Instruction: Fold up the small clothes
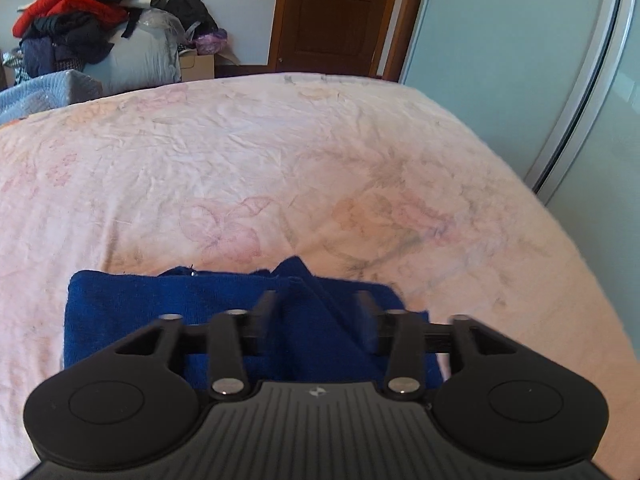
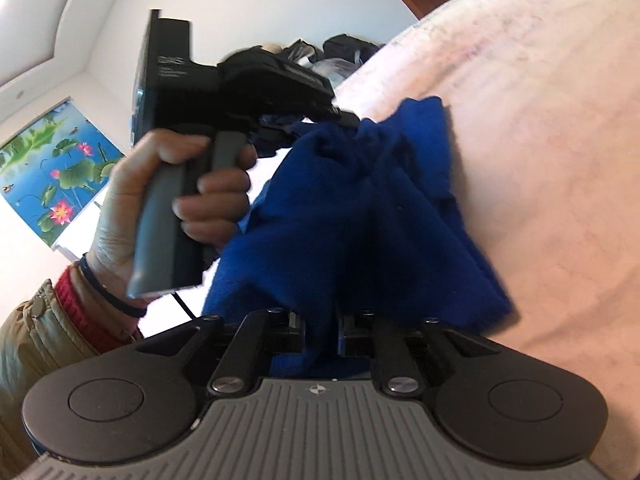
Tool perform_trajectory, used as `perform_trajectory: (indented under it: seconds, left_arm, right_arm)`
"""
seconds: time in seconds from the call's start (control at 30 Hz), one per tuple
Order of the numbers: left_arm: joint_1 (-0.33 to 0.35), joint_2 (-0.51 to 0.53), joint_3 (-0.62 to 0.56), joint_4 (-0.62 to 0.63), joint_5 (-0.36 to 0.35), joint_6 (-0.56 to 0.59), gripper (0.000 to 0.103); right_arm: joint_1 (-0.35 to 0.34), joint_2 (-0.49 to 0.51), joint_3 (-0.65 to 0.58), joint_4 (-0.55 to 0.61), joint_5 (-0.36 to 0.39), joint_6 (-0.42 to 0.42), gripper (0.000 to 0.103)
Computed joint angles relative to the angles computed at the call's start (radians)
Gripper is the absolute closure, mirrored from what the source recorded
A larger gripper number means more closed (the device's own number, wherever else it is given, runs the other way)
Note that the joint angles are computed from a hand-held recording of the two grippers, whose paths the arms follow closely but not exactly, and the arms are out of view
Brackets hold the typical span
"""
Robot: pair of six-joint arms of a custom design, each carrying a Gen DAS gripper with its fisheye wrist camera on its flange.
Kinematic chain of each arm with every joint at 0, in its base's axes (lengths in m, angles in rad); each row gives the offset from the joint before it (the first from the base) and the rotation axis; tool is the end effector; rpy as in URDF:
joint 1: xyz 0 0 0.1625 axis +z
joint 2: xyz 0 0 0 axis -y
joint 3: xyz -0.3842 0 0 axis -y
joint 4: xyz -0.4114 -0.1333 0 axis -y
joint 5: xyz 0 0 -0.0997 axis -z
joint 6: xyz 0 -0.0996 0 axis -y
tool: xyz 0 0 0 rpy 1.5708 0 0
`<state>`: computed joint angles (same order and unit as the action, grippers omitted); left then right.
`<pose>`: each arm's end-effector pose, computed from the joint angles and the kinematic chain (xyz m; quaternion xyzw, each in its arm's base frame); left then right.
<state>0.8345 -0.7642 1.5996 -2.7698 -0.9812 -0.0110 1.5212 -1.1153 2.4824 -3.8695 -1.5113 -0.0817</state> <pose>-0.3142 -0.6276 0.0814 0.2847 0.8985 -0.2654 0.2029 0.1196 -0.3979 0.1253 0.0277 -0.8927 0.4497 0.0029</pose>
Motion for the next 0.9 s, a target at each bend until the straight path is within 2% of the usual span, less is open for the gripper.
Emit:
perform_trajectory:
  seconds: [0.07, 0.1, 0.17, 0.27, 0.33, 0.47, 0.53, 0.63, 0.73, 0.9]
  left_arm:
    - [-0.004, -0.013, 0.025, -0.081, 0.015, 0.0, 0.029]
    - [-0.004, -0.025, 0.037, -0.11, 0.015, 0.006, 0.029]
    - [-0.004, -0.056, 0.06, -0.129, 0.015, 0.011, 0.029]
    - [-0.014, -0.11, 0.124, -0.179, 0.077, 0.031, 0.029]
    - [-0.021, -0.139, 0.173, -0.218, 0.126, 0.037, 0.028]
    - [-0.03, -0.196, 0.268, -0.268, 0.165, 0.033, 0.028]
    - [-0.038, -0.219, 0.316, -0.3, 0.188, 0.036, 0.028]
    - [-0.052, -0.255, 0.384, -0.337, 0.205, 0.042, 0.028]
    - [-0.072, -0.27, 0.443, -0.382, 0.231, 0.038, 0.028]
    - [-0.103, -0.266, 0.497, -0.374, 0.23, 0.048, 0.028]
  right_arm:
    - [-0.006, -0.002, 0.0, 0.004, 0.003, 0.014, 0.077]
    - [-0.01, -0.004, 0.001, 0.007, 0.012, 0.017, 0.071]
    - [-0.014, 0.0, -0.002, 0.001, 0.018, 0.022, 0.066]
    - [-0.029, 0.004, -0.011, 0.002, 0.047, 0.047, 0.065]
    - [-0.071, -0.006, -0.009, 0.007, 0.105, 0.076, 0.064]
    - [-0.119, -0.028, -0.021, 0.048, 0.197, 0.135, 0.065]
    - [-0.119, -0.043, -0.052, 0.113, 0.221, 0.125, 0.055]
    - [-0.113, -0.061, -0.128, 0.227, 0.238, 0.086, 0.047]
    - [-0.119, -0.075, -0.223, 0.384, 0.267, 0.061, 0.047]
    - [-0.123, -0.062, -0.398, 0.674, 0.304, 0.012, 0.047]
